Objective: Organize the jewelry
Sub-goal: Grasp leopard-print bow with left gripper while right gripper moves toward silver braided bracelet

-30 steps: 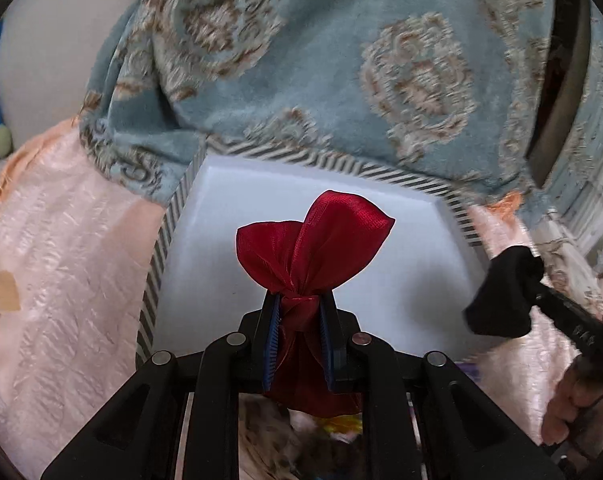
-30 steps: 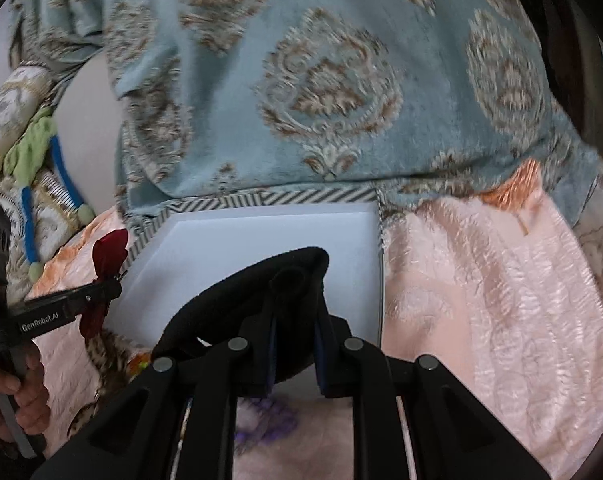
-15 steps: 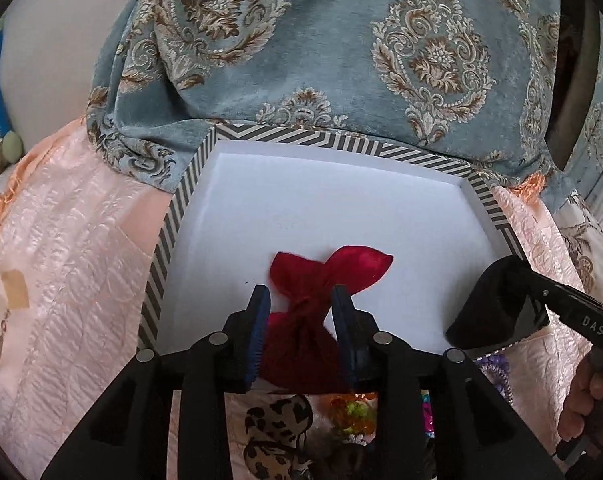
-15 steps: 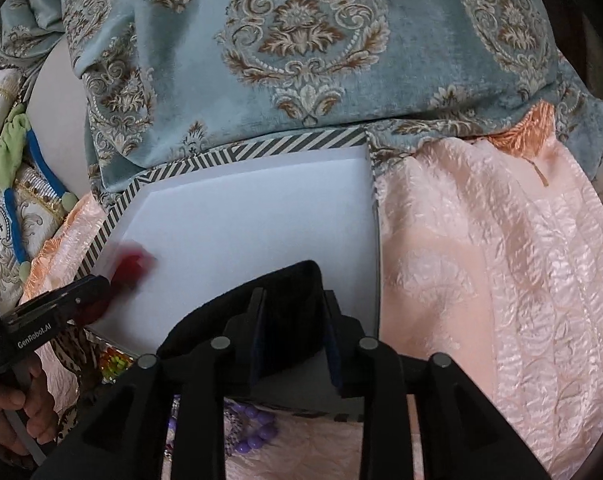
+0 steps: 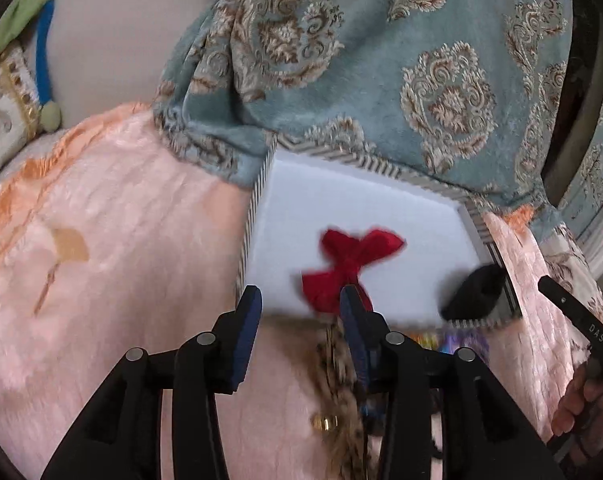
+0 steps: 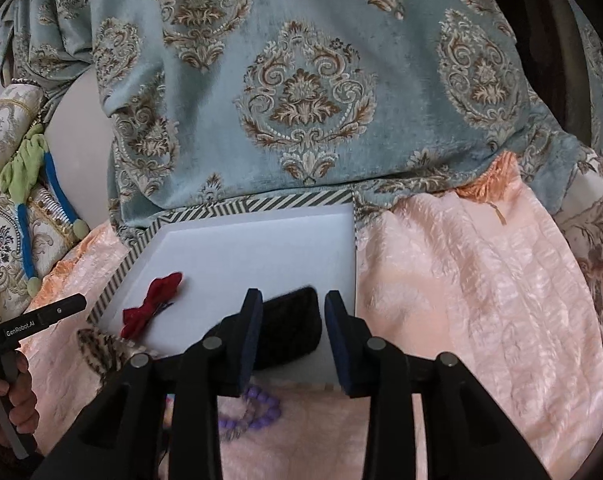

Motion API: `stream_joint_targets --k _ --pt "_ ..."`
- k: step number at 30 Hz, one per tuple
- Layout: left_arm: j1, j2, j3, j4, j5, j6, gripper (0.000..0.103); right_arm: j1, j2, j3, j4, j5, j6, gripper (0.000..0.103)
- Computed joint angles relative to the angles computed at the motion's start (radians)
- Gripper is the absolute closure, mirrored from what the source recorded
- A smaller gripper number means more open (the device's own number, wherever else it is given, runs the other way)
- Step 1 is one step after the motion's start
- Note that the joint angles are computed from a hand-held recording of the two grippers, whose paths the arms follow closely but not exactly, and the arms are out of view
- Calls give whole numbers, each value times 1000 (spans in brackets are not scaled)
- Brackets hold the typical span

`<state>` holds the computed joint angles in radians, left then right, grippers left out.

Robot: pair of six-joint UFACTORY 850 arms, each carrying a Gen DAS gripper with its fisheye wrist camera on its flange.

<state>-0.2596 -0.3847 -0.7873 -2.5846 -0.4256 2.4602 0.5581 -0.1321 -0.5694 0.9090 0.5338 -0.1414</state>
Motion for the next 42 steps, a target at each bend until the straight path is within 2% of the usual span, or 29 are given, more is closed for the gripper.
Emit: stream_joint_targets --k 4,6,10,13,16,18,19,20,22,27,32,38,42 --pt "-2 30 67 102 -42 -108 79 47 35 47 59 -9 38 70" --pt "-25 36 88 63 -39 -64 79 73 52 83 30 -22 145 70" --pt "-77 8 76 6 15 9 79 105 44 114 -93 -55 339 69" --pt "-98 -17 55 -55 51 68 79 137 26 95 -81 -65 283 70" --pt "-107 -44 34 -9 94 30 79 155 2 65 -152 -78 270 70" --pt "-117 -50 34 -77 105 106 79 162 -12 49 -175 -89 267 70" --pt "-123 -46 38 -127 106 155 79 168 -19 41 -138 -93 227 70" --pt "-127 -42 42 -166 106 191 84 173 -30 30 -66 -98 160 70" --pt "-133 -31 55 -279 95 294 91 162 -39 25 -40 -114 152 70" --pt "-97 15 96 -331 18 297 93 118 -38 53 -248 -117 410 70" --pt "-52 35 114 -403 -21 274 93 126 -55 38 -203 -116 344 70" --pt "-39 33 115 -360 -30 229 93 88 -88 30 -272 -54 450 70" --pt "-50 31 113 -350 -35 225 93 79 -141 -22 -219 -96 360 70"
